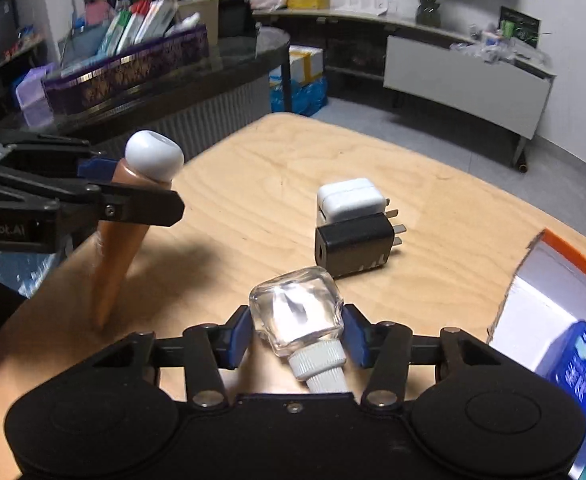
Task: Organize rigid objects
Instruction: 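Grasp the clear glass dropper bottle with the right gripper while the left lifts the tube, then carry the bronze tube and dropper bottle over the white tray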
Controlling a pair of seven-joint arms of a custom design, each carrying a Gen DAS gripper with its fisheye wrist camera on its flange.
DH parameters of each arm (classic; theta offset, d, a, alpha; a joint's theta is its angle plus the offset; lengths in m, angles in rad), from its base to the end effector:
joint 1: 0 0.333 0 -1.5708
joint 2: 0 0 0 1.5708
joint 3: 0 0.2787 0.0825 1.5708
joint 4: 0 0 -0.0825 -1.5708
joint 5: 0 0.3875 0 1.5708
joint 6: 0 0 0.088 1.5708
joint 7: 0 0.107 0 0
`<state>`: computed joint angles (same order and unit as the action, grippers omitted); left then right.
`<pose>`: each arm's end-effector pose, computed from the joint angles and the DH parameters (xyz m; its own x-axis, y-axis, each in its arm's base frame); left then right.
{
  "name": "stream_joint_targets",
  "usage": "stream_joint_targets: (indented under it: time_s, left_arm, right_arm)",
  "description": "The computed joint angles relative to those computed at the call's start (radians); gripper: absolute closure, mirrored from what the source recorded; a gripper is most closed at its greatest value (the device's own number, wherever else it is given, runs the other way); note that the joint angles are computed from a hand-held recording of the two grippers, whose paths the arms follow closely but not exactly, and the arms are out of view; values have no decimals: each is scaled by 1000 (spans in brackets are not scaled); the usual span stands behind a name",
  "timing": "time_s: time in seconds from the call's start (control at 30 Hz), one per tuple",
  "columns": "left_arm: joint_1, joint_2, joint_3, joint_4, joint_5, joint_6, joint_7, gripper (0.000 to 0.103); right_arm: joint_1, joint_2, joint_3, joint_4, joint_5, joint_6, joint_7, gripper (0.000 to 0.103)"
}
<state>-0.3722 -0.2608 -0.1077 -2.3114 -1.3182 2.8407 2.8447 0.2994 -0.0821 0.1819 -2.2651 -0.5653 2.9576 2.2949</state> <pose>0.4745 -0.1920 0.4709 -0.6417 -0.7515 0.1533 -0.4817 0.2393 -0.8431 0.4755 0.2902 0.4376 0.2903 -0.9562 -0.0372 -0.6693 -0.1751 -0.7220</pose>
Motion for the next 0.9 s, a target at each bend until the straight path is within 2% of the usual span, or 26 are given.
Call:
stream_joint_targets:
  time_s: [0.17, 0.37, 0.6, 0.9]
  left_arm:
    - [-29, -55, -11, -32, -65, 51, 27, 67]
    - [-87, -116, -18, -59, -105, 109, 34, 67]
    - [-170, -176, -35, -90, -94, 164, 2, 67]
    - [-312, -196, -44, -97, -54, 230, -52, 67]
  right_arm:
    - [-73, -94, 67, -44, -233, -17, 274, 44]
    - [-156, -264, 156, -146, -306, -35, 464, 44]
    - [-206, -582, 236, -338, -202, -102, 530, 44]
    - [-135, -997, 257, -566, -15, -310, 495, 44]
